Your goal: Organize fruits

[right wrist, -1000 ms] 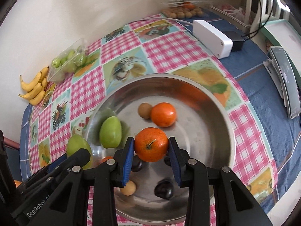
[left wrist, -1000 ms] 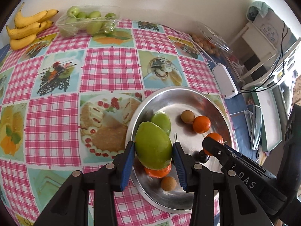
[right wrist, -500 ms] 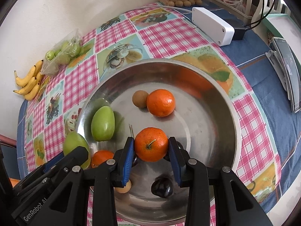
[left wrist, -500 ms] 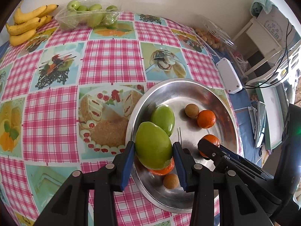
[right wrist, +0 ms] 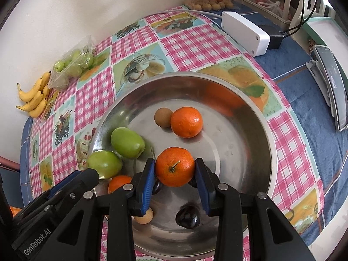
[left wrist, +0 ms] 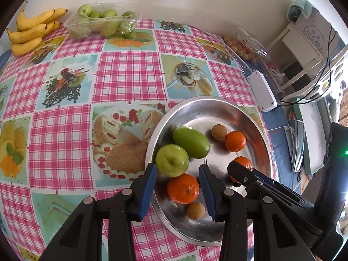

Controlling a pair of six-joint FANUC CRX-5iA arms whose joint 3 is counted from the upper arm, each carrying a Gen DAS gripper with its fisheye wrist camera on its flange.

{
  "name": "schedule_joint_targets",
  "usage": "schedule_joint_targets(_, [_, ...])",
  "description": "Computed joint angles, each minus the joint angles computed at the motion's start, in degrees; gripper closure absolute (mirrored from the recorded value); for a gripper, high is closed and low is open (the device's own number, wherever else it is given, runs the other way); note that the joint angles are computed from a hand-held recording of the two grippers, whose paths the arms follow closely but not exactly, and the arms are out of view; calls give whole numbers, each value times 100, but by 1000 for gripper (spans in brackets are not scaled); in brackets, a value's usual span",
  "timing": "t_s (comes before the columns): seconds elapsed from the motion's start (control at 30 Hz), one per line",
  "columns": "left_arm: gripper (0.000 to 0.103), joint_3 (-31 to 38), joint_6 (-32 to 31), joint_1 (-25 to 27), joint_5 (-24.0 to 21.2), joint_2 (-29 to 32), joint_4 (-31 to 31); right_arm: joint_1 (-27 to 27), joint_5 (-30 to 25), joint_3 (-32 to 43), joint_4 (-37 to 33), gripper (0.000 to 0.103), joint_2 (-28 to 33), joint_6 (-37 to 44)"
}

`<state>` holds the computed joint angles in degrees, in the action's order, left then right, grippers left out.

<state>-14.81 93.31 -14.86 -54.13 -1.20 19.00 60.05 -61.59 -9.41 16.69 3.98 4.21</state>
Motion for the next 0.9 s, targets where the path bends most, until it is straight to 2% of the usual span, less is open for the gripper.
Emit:
schedule_joint_targets(0.17, [57, 12, 94, 58, -29, -46, -86, 11, 63, -36, 96, 63, -31, -34])
schedule_joint_targets(0.33, [46, 133, 474, 70, -111, -68, -514, 15, 39, -22, 112, 59, -11, -1])
schedule_joint_targets(0.43, [38, 265, 819, 71, -246, -61, -923, 18, 13, -6, 131, 47, 18, 15])
schedule_joint_targets(0.47, [35, 296, 927, 80, -302, -66, -1045, 24, -2, -4, 153, 39, 26, 10])
schedule_joint_targets(0.5, [27, 355, 1112, 76, -379, -55, -1229, 29, -10, -6, 173, 33, 30, 7])
schedule_joint_targets(0.53, [18, 392, 1234, 73, -423, -42, -1347, 27, -3, -19, 189, 31, 23, 18])
schedule_joint_targets(0.6, [8, 458, 1466, 80, -535, -13, -1573, 34, -23, -6, 220, 24, 51, 28])
schedule_joint_targets(0.73, [0, 492, 1727, 128, -657, 5, -1849, 34, -37, 11, 214, 24, 91, 80])
schedule_joint_targets(0.9, [0, 525, 1938, 129, -741, 44, -2091, 40, -69, 51, 211, 23, 139, 140])
